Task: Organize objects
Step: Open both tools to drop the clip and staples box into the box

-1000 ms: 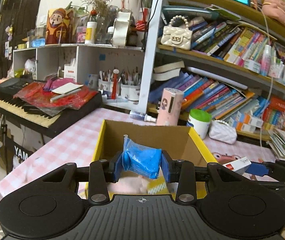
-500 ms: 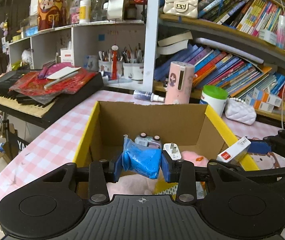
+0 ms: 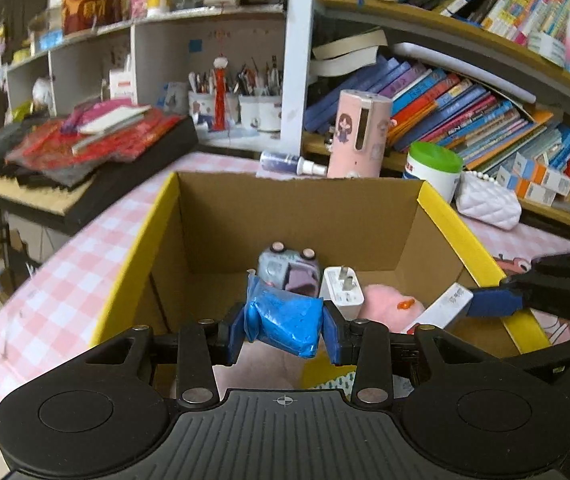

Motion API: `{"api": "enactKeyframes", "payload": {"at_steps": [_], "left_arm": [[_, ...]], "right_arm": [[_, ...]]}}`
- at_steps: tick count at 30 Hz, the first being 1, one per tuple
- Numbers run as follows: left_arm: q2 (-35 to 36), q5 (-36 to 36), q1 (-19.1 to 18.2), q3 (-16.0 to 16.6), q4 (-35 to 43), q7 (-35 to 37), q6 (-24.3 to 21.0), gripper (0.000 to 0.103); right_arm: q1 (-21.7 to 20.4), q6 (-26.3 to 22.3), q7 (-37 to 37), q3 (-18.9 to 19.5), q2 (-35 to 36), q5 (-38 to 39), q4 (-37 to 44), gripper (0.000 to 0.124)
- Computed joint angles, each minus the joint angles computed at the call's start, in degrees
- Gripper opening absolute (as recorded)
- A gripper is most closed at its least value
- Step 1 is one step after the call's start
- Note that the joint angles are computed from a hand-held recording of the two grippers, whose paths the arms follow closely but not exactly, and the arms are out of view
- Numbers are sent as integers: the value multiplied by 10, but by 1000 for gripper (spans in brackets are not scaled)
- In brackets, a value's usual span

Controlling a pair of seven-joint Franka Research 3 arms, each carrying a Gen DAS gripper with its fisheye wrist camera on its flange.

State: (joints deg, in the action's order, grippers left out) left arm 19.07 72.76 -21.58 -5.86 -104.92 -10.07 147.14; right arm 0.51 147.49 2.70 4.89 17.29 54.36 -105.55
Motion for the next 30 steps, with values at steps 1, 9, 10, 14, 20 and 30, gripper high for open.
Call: {"api": "enactKeyframes", "payload": {"at_steps": [1, 9, 10, 14, 20, 30], "left_arm": [[0, -1, 0, 0, -1, -3, 0, 38], [-7, 22, 2, 6, -13, -48, 23, 44], [-8, 29, 2, 6, -14, -56, 23, 49], [-18, 60, 1, 2, -19, -79, 14, 64], [-57, 121, 2, -10, -46, -159, 5, 86], [-107, 162, 3, -58, -80, -184, -39, 94]], "right_arm": [[0, -10, 14, -3, 3, -7, 5, 52], [-3, -12, 25, -1, 2, -3, 3, 53], [-4, -10, 23, -1, 0, 1, 0, 53], [-9, -14, 12, 2, -7, 27, -5, 57], [-18, 1, -33, -3, -61, 130, -51, 80], [-11, 20, -107, -60, -141, 280, -126, 82]]}}
